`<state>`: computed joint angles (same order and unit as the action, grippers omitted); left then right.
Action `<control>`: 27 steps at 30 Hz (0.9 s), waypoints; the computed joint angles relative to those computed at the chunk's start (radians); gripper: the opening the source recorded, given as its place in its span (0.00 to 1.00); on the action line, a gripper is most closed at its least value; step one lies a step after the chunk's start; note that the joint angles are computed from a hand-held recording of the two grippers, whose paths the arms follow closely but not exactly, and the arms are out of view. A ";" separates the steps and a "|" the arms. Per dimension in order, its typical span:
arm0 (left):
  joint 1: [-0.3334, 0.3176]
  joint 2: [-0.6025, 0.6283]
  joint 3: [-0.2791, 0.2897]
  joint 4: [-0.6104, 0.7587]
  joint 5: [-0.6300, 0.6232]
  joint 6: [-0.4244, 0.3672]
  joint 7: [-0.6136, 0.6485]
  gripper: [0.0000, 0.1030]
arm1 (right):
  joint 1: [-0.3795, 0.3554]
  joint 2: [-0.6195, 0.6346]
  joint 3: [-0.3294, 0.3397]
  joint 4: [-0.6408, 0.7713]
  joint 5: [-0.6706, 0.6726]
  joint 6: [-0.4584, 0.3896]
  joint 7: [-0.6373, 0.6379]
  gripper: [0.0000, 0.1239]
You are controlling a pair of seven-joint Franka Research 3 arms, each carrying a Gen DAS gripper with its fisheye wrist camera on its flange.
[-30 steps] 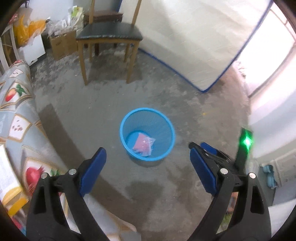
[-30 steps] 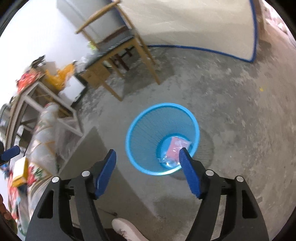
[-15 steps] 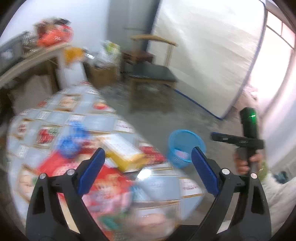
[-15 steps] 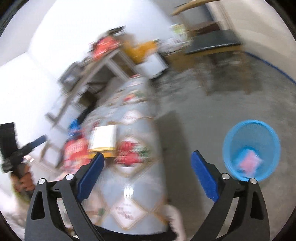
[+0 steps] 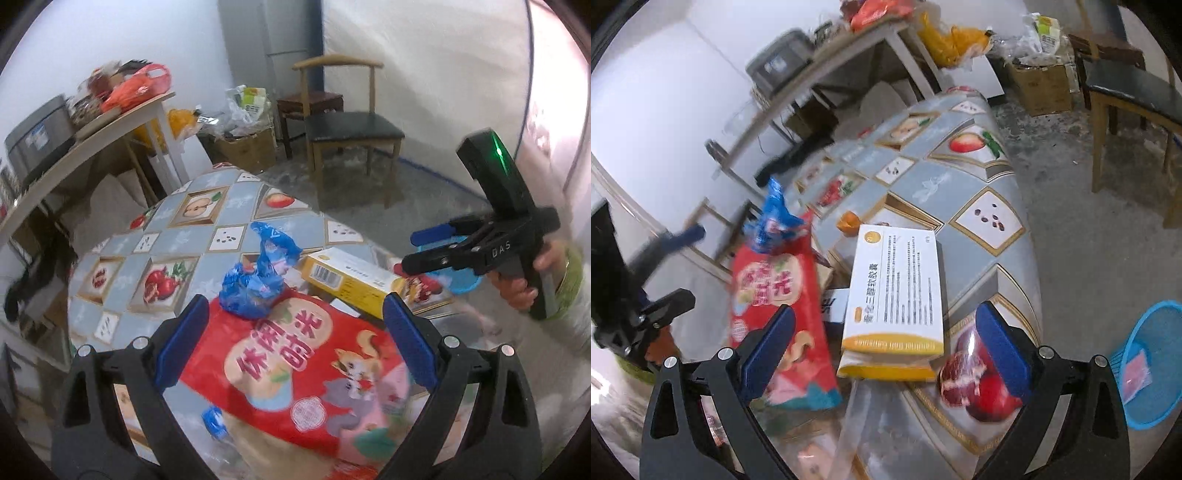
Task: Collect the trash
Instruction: 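Grasp the yellow-white box with the right tool while the left tool grasps the blue wrapper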
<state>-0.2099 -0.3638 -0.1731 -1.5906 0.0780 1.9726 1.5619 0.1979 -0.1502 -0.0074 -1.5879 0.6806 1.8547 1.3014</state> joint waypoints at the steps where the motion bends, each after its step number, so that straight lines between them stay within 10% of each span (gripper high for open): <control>1: 0.000 0.009 0.000 0.001 0.006 0.002 0.012 0.88 | 0.004 0.020 0.005 0.025 -0.010 -0.012 0.003 0.77; 12: 0.029 0.138 0.003 0.124 0.001 -0.099 0.004 0.88 | 0.020 0.139 0.043 0.165 -0.112 -0.090 0.046 0.77; 27: 0.039 0.167 -0.020 0.137 0.064 -0.155 -0.044 0.47 | 0.025 0.178 0.055 0.183 -0.118 -0.129 0.063 0.77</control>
<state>-0.1705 -0.1972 -0.1932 -1.4533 0.1422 1.8177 1.5181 0.2224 0.0280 0.0471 -1.4053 0.5625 1.7253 1.3643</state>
